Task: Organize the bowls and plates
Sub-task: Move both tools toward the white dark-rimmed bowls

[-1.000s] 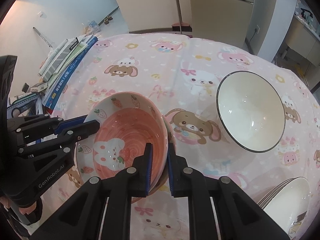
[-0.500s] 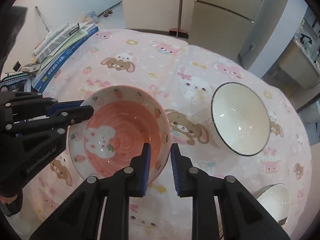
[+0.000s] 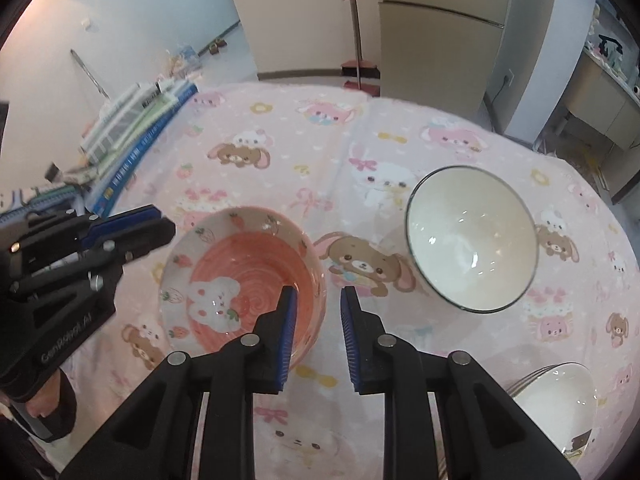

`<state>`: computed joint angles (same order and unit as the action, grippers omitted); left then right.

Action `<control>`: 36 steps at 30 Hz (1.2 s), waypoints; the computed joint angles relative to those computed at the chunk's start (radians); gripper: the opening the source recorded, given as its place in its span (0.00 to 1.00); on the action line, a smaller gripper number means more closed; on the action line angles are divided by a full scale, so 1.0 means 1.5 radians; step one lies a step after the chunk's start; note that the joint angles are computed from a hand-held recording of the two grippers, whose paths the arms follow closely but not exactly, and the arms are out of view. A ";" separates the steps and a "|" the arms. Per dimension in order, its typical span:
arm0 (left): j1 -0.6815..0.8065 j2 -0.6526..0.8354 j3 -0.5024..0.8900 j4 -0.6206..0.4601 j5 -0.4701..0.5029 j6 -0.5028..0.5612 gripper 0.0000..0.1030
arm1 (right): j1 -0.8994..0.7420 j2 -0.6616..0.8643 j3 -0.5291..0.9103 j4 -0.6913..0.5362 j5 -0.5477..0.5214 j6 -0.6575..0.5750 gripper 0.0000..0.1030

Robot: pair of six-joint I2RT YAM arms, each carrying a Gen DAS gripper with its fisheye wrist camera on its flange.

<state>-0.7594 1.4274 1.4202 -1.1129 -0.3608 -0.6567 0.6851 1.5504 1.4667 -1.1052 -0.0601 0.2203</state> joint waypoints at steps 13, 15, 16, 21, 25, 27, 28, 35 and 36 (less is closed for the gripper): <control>-0.122 0.058 0.188 -0.070 -0.129 -0.120 0.72 | -0.192 -0.054 0.093 -0.078 -0.012 -0.098 0.22; -0.125 0.115 0.262 -0.096 -0.139 -0.132 0.72 | -0.234 -0.050 0.116 -0.084 -0.024 -0.119 0.22; -0.125 0.147 0.300 -0.112 -0.143 -0.141 0.72 | -0.252 -0.048 0.123 -0.086 -0.034 -0.127 0.23; -0.133 0.273 0.456 -0.154 -0.168 -0.150 0.72 | -0.340 -0.037 0.124 -0.094 -0.084 -0.185 0.24; -0.107 0.351 0.569 -0.165 -0.128 -0.155 0.71 | -0.381 -0.004 0.153 -0.090 -0.116 -0.192 0.24; -0.105 0.372 0.583 -0.162 -0.133 -0.161 0.71 | -0.395 0.003 0.149 -0.075 -0.131 -0.192 0.24; -0.104 0.377 0.575 -0.152 -0.133 -0.160 0.71 | -0.404 0.007 0.145 -0.072 -0.142 -0.197 0.24; -0.064 0.431 0.569 -0.148 -0.080 -0.163 0.64 | -0.397 0.057 0.140 -0.067 -0.134 -0.210 0.24; -0.059 0.446 0.585 -0.166 -0.082 -0.157 0.51 | -0.389 0.070 0.139 -0.069 -0.129 -0.212 0.24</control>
<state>-0.8477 2.0965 2.2973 -1.3616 -0.4843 -0.8925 0.1009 1.6547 1.6756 -1.2094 -0.2535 -0.0983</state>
